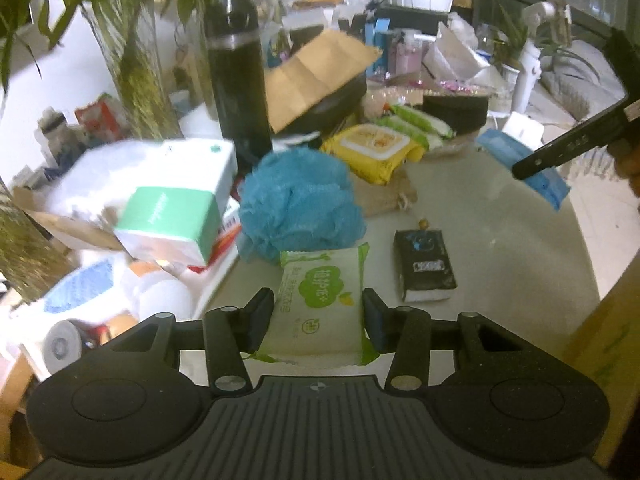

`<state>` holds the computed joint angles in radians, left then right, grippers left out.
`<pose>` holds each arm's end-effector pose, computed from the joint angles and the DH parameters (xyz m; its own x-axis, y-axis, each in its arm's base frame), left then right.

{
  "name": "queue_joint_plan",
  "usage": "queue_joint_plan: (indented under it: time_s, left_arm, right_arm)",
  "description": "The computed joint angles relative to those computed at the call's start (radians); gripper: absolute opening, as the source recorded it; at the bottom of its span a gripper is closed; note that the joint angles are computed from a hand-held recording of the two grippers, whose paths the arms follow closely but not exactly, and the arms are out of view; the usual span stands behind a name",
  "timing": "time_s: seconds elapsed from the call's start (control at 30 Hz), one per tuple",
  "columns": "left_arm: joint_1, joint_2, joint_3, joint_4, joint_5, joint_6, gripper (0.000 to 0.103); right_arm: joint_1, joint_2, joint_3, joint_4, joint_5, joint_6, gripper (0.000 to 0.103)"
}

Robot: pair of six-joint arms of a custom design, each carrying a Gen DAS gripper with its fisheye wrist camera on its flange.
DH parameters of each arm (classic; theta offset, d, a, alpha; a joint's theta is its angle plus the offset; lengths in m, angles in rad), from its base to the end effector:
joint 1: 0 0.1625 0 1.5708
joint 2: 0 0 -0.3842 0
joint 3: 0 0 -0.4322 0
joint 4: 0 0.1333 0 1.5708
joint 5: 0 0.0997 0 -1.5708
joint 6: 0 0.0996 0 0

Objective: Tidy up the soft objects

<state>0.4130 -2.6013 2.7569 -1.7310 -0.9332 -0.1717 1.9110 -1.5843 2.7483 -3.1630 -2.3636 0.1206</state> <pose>-0.1037 -0.2557 0.2136 -0.4767 0.6555 -0.5857 0.8469 0.5210 -0.1062 0.1541 -0.2484 0.1275 -0.7913 0.1475 0.5933 -0.2099 0.8460 -0.4902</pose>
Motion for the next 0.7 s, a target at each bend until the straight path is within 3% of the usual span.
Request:
queue_joint_plan:
  time_s: [0.13, 0.3, 0.53, 0.7]
  left_arm:
    - [-0.097, -0.066, -0.032, 0.131, 0.019, -0.093, 0.047]
    - [-0.247, -0.112, -0.095, 0.339, 0.042, -0.294, 0.047]
    - [-0.506, -0.14, -0.206, 0.687, 0.031, -0.667, 0.047]
    - [-0.703, -0.15, -0.269, 0.89, -0.031, -0.891, 0.047]
  right_arm:
    - [0.11, -0.196, 0.0, 0.238, -0.024, 0.085, 0.065]
    - [0.267, -0.333, -0.029, 0.482, -0.043, 0.214, 0.065]
    - [0.47, -0.366, -0.095, 0.688, -0.039, 0.378, 0.065]
    - [0.583, -0.355, -0.134, 0.777, -0.032, 0.473, 0.065]
